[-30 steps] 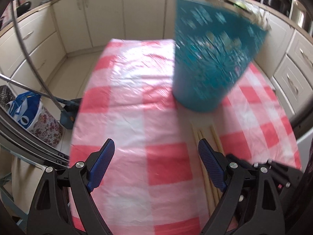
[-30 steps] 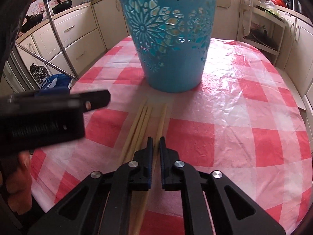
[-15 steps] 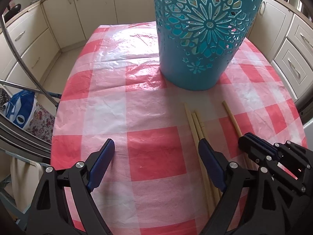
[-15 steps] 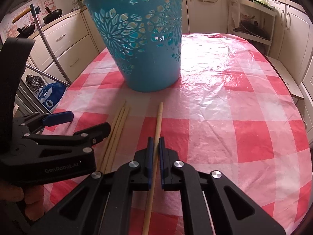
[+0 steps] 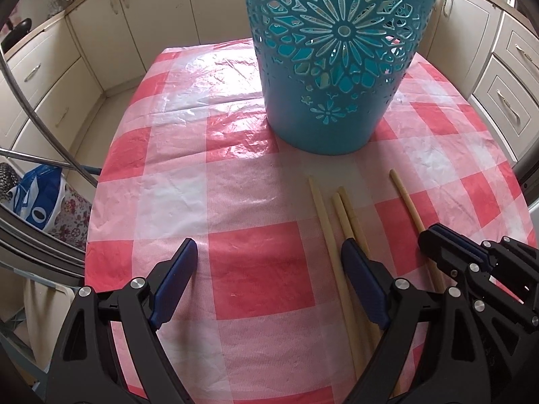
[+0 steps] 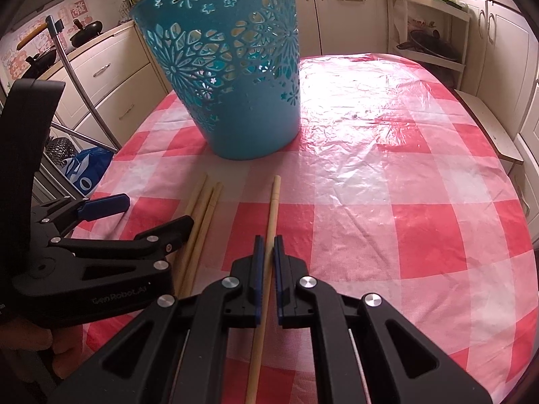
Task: Organize utensils
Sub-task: 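Grasp a chopstick with the right gripper while the left gripper grasps another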
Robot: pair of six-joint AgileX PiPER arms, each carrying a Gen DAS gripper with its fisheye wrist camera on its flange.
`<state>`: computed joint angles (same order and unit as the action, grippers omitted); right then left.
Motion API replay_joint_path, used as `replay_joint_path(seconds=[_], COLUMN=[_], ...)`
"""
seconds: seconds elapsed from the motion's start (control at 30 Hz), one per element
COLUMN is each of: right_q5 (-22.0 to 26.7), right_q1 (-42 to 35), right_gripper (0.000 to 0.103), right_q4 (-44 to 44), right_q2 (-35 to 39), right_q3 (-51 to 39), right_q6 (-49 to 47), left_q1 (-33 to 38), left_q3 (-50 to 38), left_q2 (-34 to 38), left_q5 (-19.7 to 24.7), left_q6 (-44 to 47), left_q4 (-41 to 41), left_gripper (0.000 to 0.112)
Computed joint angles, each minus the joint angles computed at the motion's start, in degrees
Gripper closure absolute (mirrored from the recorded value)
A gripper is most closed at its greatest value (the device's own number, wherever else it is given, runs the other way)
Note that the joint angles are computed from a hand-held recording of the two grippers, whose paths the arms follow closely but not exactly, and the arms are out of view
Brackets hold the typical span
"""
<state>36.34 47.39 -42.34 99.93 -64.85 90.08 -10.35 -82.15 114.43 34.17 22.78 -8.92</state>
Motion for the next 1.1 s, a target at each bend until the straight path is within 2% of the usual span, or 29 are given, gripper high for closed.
replay_joint_path(seconds=[0.33,0.43,0.63,0.8,0.9,1.0,1.1], right_q5=[1.01,3.08,3.58,3.10,3.05,2.76,2.30], right_q1=[-2.65,-2.47,-3.33,-3.65,-3.60,-3.67,-4.14], right_gripper=[0.096,0.096,0.097,0.097,0.097,0.097,0.097], right_q4=[3.67,4.39,3.88,3.92,3.96,4.18,4.30], right_q2=[2.54,2.70,0.77,0.16,0.08,0.05,-0.13], right_q3=[-4.10,-4.87,-2.23,-1.49,-1.44,-1.42,-1.08], right_q6=[-6.59,-8.50,-5.48,-4.49,-4.46,-4.49,-4.68], left_q1=[-0.33,-0.62,-1.56,-2.27,-2.47,-2.61,-2.70], left_q3=[-0.28,0.16,1.08,1.87,2.32,2.59,3.06], left_q2=[0.29,0.10,-0.32,-0.75,-1.02,-1.06,-1.37], left_q5=[-0.69,-1.22,-1.99,-2.54,-2.78,-3.16,-3.01], left_q6=[1.43,2.31,3.82,5.46,7.51,10.22,14.24], left_q4=[-1.51,-2.20,-3.54,-4.88,-6.53,-8.67,-11.93], left_gripper=[0.034,0.035,0.035,0.039,0.046,0.061,0.082])
